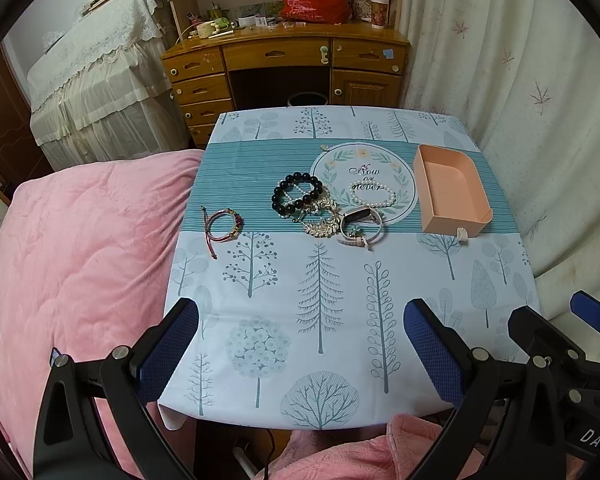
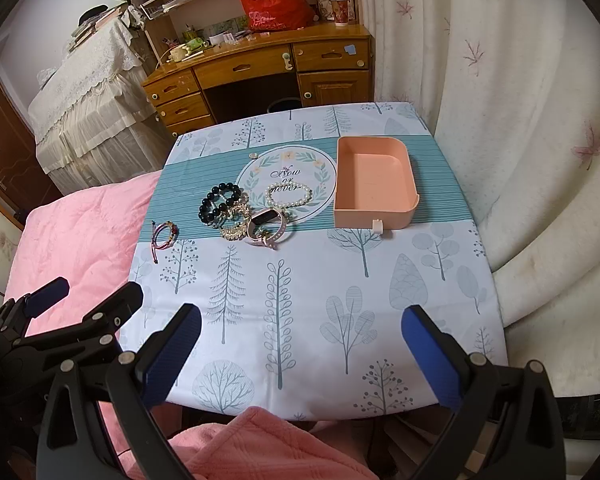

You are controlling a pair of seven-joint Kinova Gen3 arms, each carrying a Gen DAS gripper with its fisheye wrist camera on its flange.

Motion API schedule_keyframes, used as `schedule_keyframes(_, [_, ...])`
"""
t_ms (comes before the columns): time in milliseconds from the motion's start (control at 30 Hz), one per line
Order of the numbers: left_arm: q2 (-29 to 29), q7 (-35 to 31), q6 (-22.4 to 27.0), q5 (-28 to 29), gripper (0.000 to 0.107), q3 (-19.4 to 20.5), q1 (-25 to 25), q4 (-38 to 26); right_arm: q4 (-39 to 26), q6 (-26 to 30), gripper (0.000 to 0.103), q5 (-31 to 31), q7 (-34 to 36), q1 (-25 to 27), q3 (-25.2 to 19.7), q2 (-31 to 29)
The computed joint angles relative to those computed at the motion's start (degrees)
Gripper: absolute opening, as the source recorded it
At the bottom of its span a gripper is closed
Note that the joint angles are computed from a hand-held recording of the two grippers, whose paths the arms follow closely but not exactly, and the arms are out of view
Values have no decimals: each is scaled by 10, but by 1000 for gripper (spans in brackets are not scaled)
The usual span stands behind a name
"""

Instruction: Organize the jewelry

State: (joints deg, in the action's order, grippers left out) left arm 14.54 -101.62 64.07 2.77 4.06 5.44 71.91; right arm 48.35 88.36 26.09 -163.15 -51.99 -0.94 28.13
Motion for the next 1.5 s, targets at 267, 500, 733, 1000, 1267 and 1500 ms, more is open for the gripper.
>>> schedule_keyframes(267, [1, 1, 1, 0, 101, -1, -1, -3, -3, 1, 101, 2, 4, -1, 0, 2])
schedule_keyframes(500, [-2, -3, -2, 2, 101, -1, -3, 0, -9, 4, 101, 3, 12, 1, 2, 0])
schedule_keyframes(733, [-8, -5, -9, 0, 101, -2, -4, 5, -14, 6, 101, 4, 14, 0, 2, 1])
schedule_keyframes(1000, [-8, -50, -1, 32, 102, -1, -33, -4, -45, 13, 101, 19, 6, -20, 14, 21])
schedule_keyframes(1267, [16, -131, 16, 79, 102, 3, -73, -26, -53, -17, 101, 19, -21, -29, 22, 38])
schedule_keyframes(1500, [40, -262, -2, 118, 102, 28, -116, -24, -87, 8, 100, 69, 11, -70, 47, 83])
